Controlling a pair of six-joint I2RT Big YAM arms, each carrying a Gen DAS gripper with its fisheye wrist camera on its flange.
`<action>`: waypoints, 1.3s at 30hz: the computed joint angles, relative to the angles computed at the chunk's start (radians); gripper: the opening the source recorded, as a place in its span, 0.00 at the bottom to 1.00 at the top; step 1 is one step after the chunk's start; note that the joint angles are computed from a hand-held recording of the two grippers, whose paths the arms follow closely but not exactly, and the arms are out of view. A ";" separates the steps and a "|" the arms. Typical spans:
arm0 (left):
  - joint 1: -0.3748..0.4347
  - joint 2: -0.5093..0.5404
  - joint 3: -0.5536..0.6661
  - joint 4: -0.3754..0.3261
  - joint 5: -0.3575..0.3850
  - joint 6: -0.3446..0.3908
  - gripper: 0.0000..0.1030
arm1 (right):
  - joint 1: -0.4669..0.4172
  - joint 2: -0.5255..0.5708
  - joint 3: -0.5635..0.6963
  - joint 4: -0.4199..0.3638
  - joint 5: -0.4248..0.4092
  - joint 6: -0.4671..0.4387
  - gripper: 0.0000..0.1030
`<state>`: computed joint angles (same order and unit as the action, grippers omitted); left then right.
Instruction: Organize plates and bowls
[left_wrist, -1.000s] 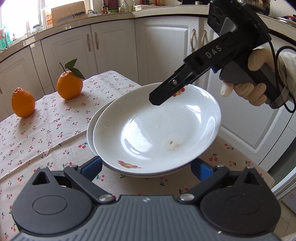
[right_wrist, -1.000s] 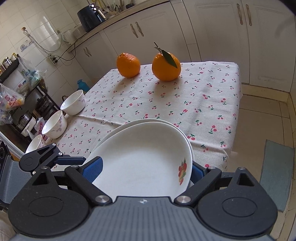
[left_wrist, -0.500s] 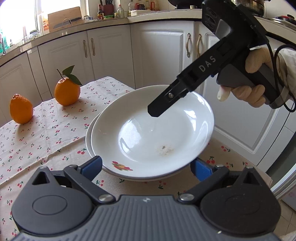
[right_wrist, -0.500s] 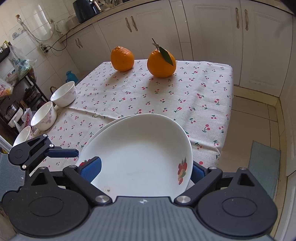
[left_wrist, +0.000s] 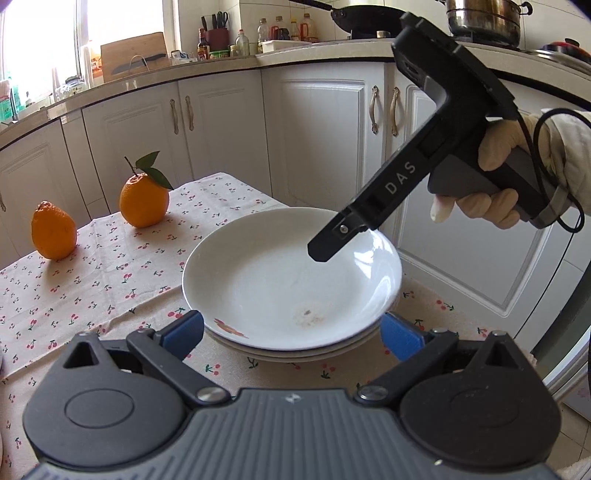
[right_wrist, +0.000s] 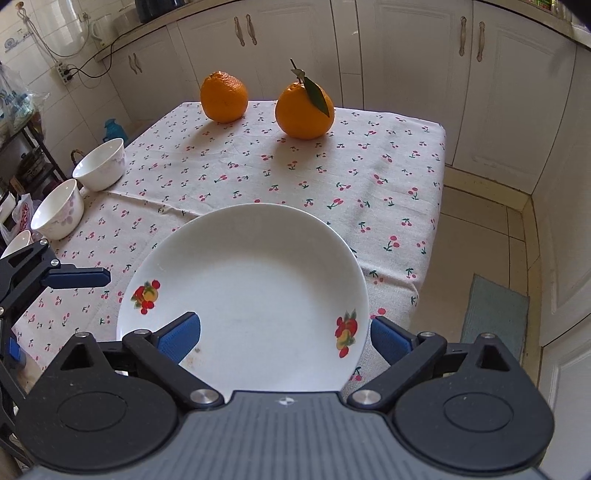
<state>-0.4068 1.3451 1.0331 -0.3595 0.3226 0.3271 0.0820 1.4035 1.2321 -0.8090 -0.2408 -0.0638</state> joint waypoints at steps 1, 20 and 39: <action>0.003 -0.004 -0.004 0.005 0.003 -0.001 0.99 | 0.002 -0.007 -0.004 0.006 0.003 0.002 0.99; 0.077 -0.061 -0.046 0.023 0.053 -0.015 0.99 | 0.224 -0.145 -0.141 0.127 0.385 0.132 1.00; 0.399 -0.235 -0.158 -0.033 0.105 0.030 0.99 | 0.507 -0.060 -0.087 0.288 0.544 0.203 1.00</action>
<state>-0.0077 1.1104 0.8755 -0.3925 0.4277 0.3571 0.5887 1.3434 1.1448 -0.5209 0.3034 0.1392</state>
